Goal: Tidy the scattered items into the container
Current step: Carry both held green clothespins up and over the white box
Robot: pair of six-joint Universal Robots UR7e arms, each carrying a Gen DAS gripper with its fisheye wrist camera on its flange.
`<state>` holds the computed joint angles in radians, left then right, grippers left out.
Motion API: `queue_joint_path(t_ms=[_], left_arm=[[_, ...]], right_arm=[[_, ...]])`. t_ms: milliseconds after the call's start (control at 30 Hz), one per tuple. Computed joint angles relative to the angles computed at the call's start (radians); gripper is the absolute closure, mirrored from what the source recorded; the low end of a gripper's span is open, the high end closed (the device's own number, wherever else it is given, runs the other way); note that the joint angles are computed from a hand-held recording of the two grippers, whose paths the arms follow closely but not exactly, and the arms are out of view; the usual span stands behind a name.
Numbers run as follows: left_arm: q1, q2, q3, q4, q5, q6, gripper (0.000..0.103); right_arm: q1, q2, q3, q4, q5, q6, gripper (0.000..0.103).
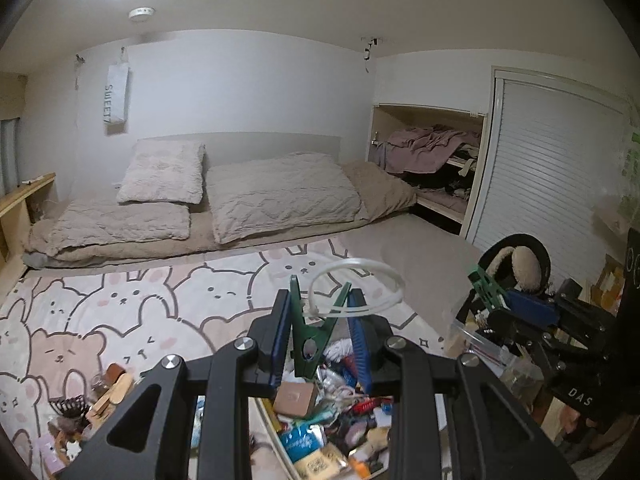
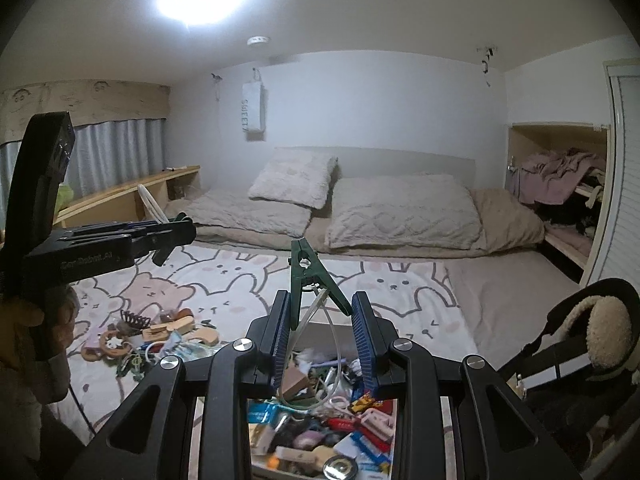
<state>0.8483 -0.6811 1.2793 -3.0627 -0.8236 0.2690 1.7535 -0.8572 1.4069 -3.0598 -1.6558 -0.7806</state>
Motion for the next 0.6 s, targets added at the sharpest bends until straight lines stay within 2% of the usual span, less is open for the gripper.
queue_joint_path(t_ms=[267,400,500,600], left_arm=[[0.05,0.085,-0.117,0.011,-0.036,0.043,0.075],[0.082,0.118,-0.16,0.038,-0.07,0.006,0.075],[0.102,0.143,-0.18,0.029,-0.065,-0.025,0.075],[0.114,0.166,-0.221,0.095,-0.063,-0.043,0.075]], right_arm=[[-0.019,0.096,-0.164,0.141,-0.027,-0.011,0.072],[-0.033,0.145,-0.243,0.227,-0.057,-0.01,0.072],[-0.042,0.193,-0.321,0.293,-0.088,-0.012,0.072],[-0.051,0.257,-0.423,0.376,-0.127,0.002,0.072]])
